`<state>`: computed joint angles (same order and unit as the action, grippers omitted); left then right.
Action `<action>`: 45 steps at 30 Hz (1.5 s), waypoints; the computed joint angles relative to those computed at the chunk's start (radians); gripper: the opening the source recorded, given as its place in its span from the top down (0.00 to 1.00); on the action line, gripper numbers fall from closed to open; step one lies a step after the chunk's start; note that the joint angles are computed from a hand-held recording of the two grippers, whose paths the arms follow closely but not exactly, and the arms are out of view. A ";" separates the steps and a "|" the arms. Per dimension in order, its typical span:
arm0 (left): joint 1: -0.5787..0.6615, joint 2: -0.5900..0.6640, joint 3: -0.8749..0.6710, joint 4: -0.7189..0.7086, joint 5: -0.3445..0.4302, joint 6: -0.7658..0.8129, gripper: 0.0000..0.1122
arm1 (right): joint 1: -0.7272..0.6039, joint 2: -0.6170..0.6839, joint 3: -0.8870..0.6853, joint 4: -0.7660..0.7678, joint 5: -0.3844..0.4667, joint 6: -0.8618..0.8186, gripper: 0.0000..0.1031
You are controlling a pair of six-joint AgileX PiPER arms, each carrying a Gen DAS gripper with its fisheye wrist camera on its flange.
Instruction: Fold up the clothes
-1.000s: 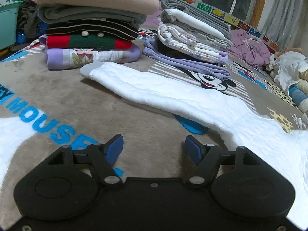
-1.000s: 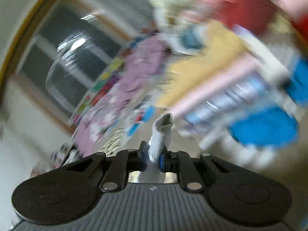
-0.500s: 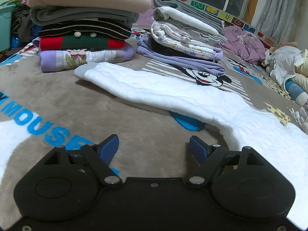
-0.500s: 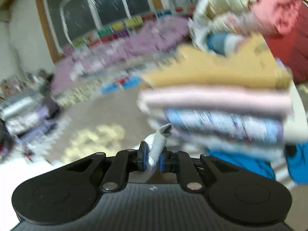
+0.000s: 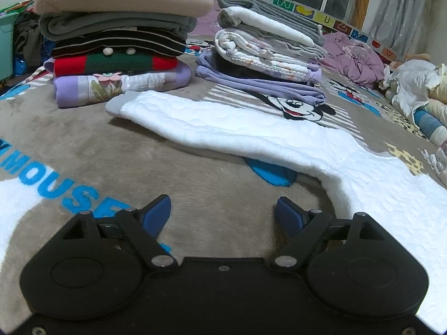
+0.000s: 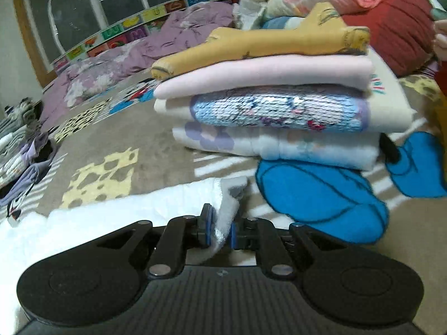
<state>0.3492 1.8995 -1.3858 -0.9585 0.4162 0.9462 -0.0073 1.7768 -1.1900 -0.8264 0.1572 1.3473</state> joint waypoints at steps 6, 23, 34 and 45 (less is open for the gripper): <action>-0.009 -0.003 0.006 0.014 -0.016 -0.005 0.26 | 0.008 -0.017 0.045 0.099 0.022 -0.007 0.88; 0.045 -0.032 0.010 -0.097 0.062 0.036 0.37 | 0.279 -0.261 0.277 -0.510 0.299 0.638 0.61; 0.014 -0.124 0.086 -0.524 0.302 0.830 0.64 | 0.520 -0.180 0.104 -0.598 0.129 0.230 0.69; -0.009 0.206 -0.338 0.000 0.482 0.368 0.77 | 0.337 -0.028 0.059 0.283 -0.065 -0.619 0.80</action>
